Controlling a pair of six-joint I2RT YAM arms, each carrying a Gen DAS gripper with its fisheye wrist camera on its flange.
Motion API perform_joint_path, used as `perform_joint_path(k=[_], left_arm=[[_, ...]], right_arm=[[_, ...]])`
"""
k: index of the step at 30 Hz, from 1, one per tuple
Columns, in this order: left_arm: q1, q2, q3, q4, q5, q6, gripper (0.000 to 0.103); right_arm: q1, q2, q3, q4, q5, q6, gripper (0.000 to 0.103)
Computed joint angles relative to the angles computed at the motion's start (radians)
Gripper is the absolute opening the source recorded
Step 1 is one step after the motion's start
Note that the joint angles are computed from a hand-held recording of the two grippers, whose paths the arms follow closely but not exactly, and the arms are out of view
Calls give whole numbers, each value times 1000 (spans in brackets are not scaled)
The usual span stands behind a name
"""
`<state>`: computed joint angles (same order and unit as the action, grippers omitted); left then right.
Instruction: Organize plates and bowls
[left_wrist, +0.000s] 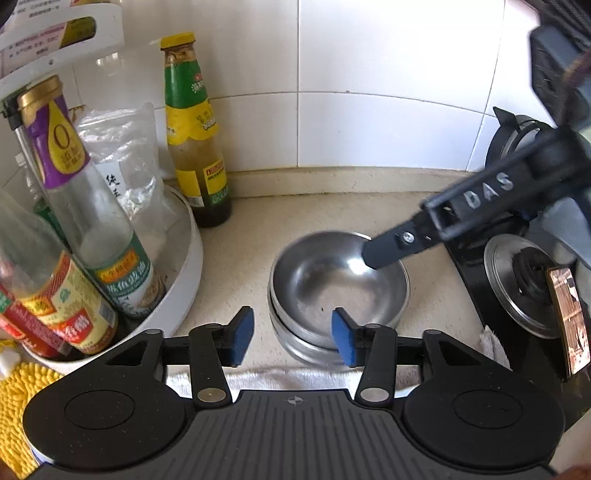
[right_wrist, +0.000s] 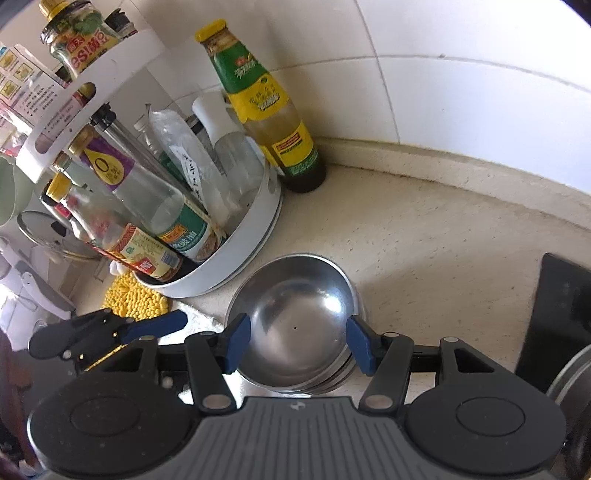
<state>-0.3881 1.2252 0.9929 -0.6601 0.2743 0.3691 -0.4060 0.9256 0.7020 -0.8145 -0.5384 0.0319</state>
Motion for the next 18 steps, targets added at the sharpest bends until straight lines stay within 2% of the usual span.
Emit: perform_joint_path(k=[3,5,8,11,18], left_arm=[[14,-36,-43,24,3,22,75],[13,-38,-57,38,-16,16,76],[27,-15,-47,30,6,16,81],[46,3,-54,46,40,68,82],[116,71,-49,25,139,221,84]], right_arm=[[-3,12,-15,16,-16,4,76],[0,12,-17,10,-7,6,77],[-5,-12,-14,-17,18,-3,82],[-23,-25,-16,-20,29,14,86],[4,19,-43,33,64,91,87]])
